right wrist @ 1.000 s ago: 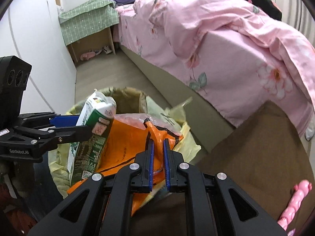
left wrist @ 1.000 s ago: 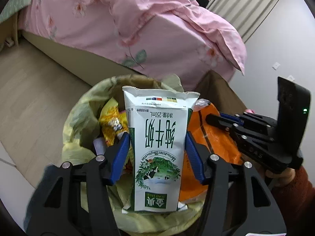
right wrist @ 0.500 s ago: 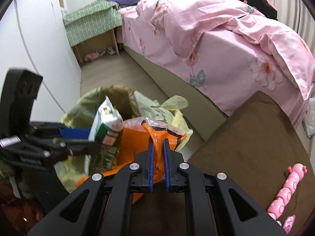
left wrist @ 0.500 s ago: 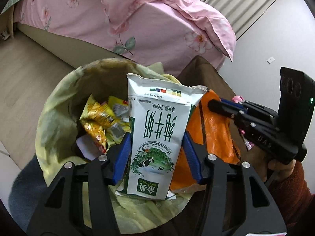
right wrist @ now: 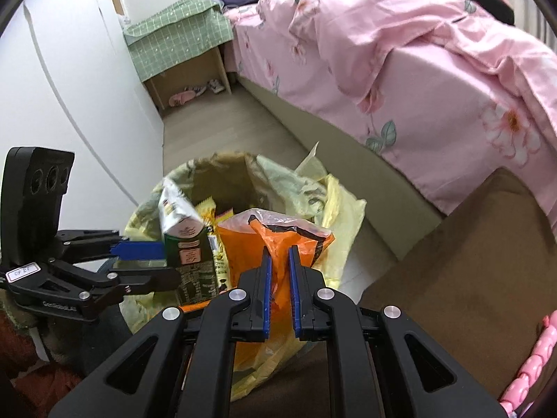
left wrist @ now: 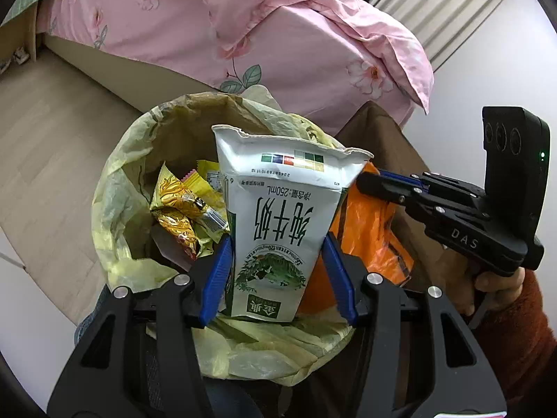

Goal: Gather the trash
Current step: 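Lower both items into the bin and open both tools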

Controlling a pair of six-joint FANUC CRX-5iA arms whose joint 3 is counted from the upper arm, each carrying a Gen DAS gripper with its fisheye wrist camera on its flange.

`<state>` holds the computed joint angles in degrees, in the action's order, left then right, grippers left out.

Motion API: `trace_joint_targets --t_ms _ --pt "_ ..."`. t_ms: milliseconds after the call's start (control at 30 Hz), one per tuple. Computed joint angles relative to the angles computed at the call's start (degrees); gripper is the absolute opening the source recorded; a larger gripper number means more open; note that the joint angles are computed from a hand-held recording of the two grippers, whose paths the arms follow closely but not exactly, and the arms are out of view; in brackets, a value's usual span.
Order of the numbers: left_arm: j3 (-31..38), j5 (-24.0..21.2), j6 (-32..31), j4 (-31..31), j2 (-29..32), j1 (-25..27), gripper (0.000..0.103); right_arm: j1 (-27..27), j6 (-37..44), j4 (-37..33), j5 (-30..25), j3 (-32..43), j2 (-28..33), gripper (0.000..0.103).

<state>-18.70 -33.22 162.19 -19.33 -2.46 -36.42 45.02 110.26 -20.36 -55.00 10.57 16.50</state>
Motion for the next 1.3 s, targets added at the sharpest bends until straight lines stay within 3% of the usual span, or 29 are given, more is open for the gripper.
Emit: trace_joint_targets --t_ms 267,500,700,867,933,967,1067,1200,1300 --pt "0.87 -2.75 -0.76 -0.34 0.22 -0.32 0.050 0.73 0.29 0.99 -1.40 0.73 1.56 0.010" --pt "-0.42 -1.05 -3.81 2.83 -0.04 0.75 0.050 1.78 -1.48 5.40 -3.80 0.07 2.47 0.010" --pt "-0.28 -0.83 -4.64 2.35 -0.77 1.08 0.052 0.01 -0.96 2.97 -2.98 -0.27 1.84 0.011" --pt "1.32 -3.77 -0.64 -2.69 -2.51 0.10 0.060 -0.84 1.09 -0.40 1.48 -2.29 -0.53 0.015" --pt "2.13 -5.51 0.79 -4.74 -3.27 -0.41 0.061 -1.01 1.90 -1.36 3.27 -3.23 -1.60 0.027" --pt "2.73 -6.78 1.85 -6.09 -3.61 -0.89 0.061 -1.17 2.29 -1.82 3.39 -3.31 -1.92 0.029" --pt "4.00 -9.68 4.86 -9.24 -4.28 -2.14 0.061 -1.27 2.18 -1.55 4.65 -4.45 -3.42 0.029" --pt "9.90 -19.01 11.74 -19.14 -2.31 -8.30 0.061 -1.07 -1.84 1.98 9.88 -9.97 -8.84 0.029" --pt "14.47 -22.23 11.24 -22.45 0.52 -11.54 0.061 -1.91 -6.62 5.21 13.30 -15.38 -14.45 0.029"
